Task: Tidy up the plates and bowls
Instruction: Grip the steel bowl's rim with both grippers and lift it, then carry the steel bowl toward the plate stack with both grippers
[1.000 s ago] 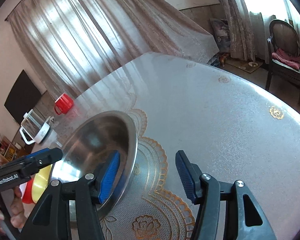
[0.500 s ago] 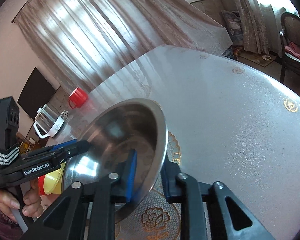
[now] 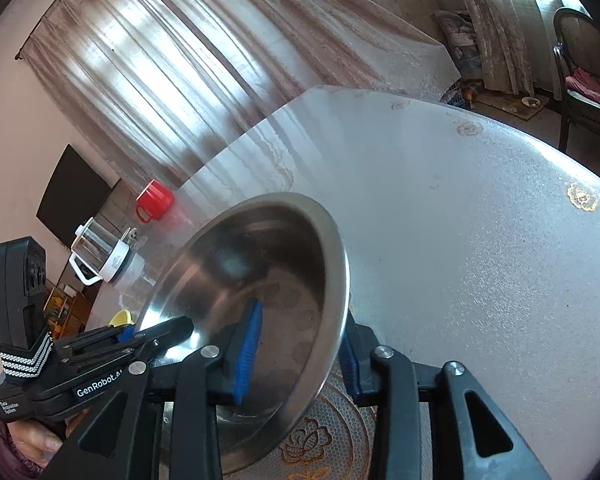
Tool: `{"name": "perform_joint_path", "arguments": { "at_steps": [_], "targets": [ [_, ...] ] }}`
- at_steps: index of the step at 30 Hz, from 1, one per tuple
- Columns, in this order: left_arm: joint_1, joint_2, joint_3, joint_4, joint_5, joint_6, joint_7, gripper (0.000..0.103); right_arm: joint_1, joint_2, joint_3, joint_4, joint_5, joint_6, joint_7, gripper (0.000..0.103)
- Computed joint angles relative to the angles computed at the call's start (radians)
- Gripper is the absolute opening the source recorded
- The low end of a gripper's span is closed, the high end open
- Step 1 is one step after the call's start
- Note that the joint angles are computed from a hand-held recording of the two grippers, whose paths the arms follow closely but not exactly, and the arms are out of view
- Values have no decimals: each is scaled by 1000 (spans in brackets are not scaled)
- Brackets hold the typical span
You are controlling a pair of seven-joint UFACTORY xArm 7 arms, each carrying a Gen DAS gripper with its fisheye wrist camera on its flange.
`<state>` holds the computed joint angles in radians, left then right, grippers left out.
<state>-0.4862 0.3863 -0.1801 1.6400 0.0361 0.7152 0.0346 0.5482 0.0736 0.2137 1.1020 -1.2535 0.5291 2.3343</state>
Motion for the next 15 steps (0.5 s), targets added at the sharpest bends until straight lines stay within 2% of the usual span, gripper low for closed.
{"name": "perform_joint_path", "arguments": {
  "at_steps": [3, 5, 8, 12, 13, 15],
  "targets": [
    [9, -5, -10, -2, -39, 20, -17, 20, 2, -2, 1, 1, 8, 10, -7, 34],
    [25, -11, -25, -6, -93, 36, -15, 20, 0, -7, 0, -7, -1, 8, 17, 34],
    [24, -16, -29, -13, -119, 67, -28, 20, -7, -12, -1, -19, -6, -5, 46, 33],
    [28, -73, -37, -101, -146, 1, -27, 20, -17, -22, -1, -37, -30, -20, 98, 23],
    [40, -83, -50, -113, -165, -2, -12, 16, -20, -24, -1, -42, -38, -27, 111, 22],
    [18, -111, -30, -155, -123, -30, -39, 17, -25, -24, 0, -43, -55, -42, 120, 20]
  ]
}}
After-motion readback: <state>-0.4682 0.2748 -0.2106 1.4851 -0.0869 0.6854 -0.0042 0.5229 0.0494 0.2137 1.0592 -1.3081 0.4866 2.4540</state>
